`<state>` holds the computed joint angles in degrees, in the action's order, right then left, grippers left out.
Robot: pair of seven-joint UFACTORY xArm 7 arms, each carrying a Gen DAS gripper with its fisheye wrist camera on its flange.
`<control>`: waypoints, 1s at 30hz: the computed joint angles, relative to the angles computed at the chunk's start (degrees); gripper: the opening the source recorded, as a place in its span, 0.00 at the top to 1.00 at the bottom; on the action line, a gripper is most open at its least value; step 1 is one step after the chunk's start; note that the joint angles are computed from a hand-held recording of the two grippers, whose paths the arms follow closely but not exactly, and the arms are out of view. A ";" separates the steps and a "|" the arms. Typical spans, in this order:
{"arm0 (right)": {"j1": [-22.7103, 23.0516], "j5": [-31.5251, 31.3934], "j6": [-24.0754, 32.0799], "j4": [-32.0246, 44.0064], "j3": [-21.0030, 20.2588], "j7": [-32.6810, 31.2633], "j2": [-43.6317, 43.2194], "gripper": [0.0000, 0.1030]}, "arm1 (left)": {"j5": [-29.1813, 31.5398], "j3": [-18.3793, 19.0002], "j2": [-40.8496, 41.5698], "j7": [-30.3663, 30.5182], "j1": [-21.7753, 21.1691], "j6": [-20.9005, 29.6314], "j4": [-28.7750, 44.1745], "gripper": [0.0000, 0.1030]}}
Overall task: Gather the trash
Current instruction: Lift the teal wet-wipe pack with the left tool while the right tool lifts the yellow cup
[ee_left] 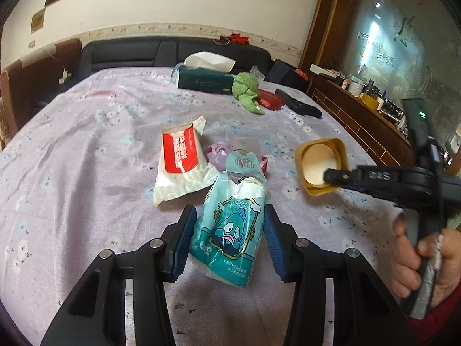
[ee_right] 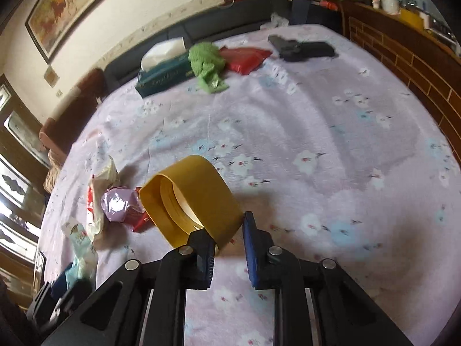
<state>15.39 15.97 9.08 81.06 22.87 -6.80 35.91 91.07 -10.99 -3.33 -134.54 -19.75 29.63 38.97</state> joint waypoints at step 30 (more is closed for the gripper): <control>-6.25 2.31 -27.46 -37.29 3.59 -7.59 -23.18 0.82 | -12.39 -5.69 1.82 9.58 -10.00 16.39 4.75 0.56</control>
<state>9.13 18.28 -18.38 43.77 26.47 -14.39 12.73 78.68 -16.68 -1.51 -124.96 -29.75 46.02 43.72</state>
